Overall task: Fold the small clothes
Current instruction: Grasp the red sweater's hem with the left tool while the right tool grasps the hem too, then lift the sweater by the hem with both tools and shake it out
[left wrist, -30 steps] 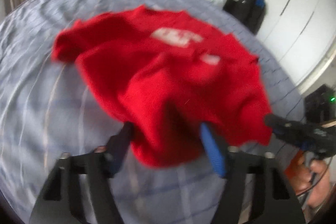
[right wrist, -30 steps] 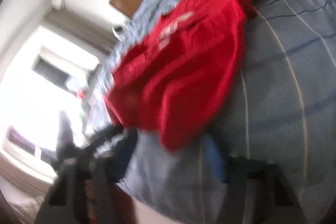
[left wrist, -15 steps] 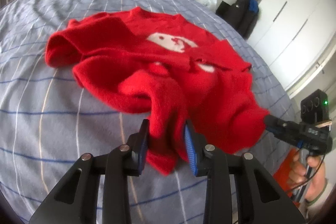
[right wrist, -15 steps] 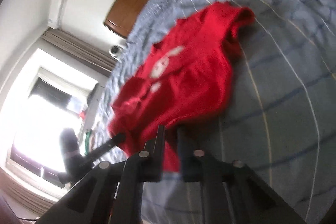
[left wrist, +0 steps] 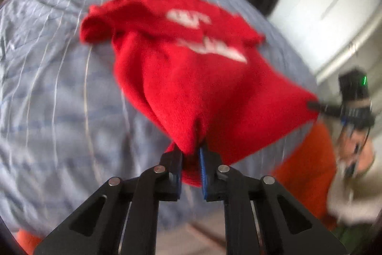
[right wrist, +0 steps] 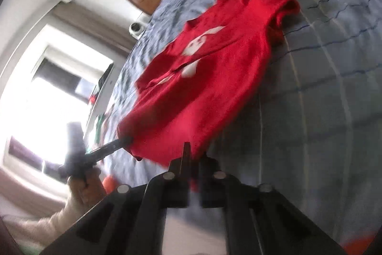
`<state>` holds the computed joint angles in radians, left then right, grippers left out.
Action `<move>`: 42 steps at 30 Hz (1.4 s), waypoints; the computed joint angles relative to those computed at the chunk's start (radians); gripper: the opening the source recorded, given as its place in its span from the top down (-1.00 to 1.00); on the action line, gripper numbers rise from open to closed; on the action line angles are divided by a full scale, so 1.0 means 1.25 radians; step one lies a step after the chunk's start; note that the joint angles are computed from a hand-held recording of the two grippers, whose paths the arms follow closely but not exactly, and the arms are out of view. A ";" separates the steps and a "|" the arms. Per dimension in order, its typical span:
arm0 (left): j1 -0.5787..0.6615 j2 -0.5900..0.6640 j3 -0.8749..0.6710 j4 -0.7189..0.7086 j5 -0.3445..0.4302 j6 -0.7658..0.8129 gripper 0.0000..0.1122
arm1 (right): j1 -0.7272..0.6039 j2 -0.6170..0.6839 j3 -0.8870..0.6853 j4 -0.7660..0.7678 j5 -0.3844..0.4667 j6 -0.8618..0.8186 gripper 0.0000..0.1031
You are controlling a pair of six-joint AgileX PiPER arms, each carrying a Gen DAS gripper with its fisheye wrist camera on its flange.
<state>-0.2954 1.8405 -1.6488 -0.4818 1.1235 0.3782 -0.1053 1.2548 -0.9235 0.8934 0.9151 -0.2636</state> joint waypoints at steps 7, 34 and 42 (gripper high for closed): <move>-0.048 -0.046 0.181 0.126 -0.114 -0.062 0.19 | 0.077 -0.007 0.086 -0.216 -0.046 0.168 0.91; -0.080 -0.160 0.318 0.167 -0.173 -0.185 0.92 | 0.220 -0.072 0.034 -0.509 0.041 0.489 0.95; -0.169 -0.036 0.286 0.338 -0.232 -0.315 0.92 | 0.160 0.031 0.078 -0.495 -0.024 0.462 0.95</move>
<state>-0.5070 1.7960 -1.2919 -0.0591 0.8331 -0.0160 0.0941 1.2940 -0.8255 0.2741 0.8853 0.3136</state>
